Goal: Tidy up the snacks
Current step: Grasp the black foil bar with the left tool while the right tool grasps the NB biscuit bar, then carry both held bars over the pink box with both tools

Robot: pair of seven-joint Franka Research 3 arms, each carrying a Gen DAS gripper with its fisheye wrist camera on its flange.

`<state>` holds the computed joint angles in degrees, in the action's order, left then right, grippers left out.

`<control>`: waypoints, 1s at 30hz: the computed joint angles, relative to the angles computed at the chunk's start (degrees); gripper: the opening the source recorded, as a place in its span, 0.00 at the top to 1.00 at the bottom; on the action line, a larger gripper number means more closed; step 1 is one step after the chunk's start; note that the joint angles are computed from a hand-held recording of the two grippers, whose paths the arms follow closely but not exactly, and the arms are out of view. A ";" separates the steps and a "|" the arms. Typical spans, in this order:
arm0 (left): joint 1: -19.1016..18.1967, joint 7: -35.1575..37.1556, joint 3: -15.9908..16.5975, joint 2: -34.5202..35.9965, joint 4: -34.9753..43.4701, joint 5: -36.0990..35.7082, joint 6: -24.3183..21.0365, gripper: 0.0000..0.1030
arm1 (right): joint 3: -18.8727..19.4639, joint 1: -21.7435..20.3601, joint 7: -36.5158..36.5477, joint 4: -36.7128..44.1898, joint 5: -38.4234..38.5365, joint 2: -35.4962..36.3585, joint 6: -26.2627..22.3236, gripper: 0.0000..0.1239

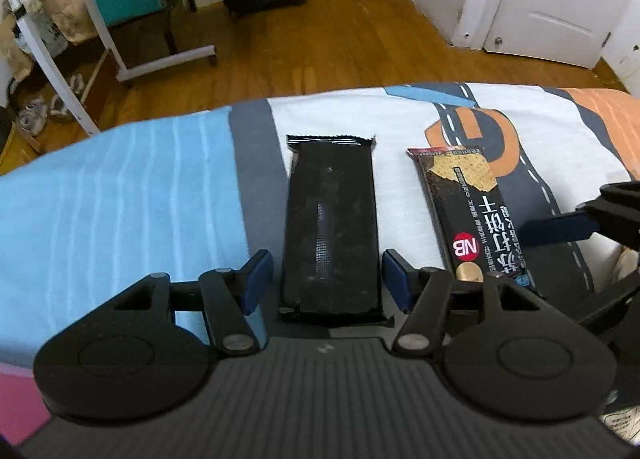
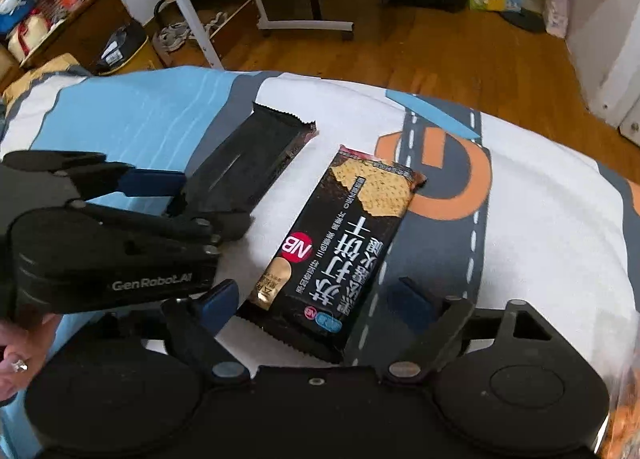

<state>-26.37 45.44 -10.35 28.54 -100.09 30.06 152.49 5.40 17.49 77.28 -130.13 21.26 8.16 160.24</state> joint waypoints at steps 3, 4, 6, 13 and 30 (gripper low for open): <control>-1.07 -1.24 1.20 0.20 -0.13 2.37 1.20 0.42 | -0.50 1.06 1.78 -0.91 -3.31 0.33 2.56 0.28; -1.29 -1.43 1.42 0.23 -0.12 3.02 1.39 0.42 | -0.75 1.33 2.21 -1.00 -4.71 0.45 2.98 0.28; -1.52 -2.12 1.75 0.23 -0.31 3.98 2.15 0.47 | -1.74 2.08 4.70 -1.13 -8.51 0.26 3.05 0.35; -1.29 -1.90 1.73 -0.04 -1.03 4.91 3.70 0.54 | -1.05 -0.41 0.66 -0.12 -6.13 -1.03 -2.19 0.51; -3.37 -2.88 1.79 1.99 3.98 5.69 -4.07 0.54 | -2.23 1.22 5.60 -0.44 -14.15 0.08 1.54 0.54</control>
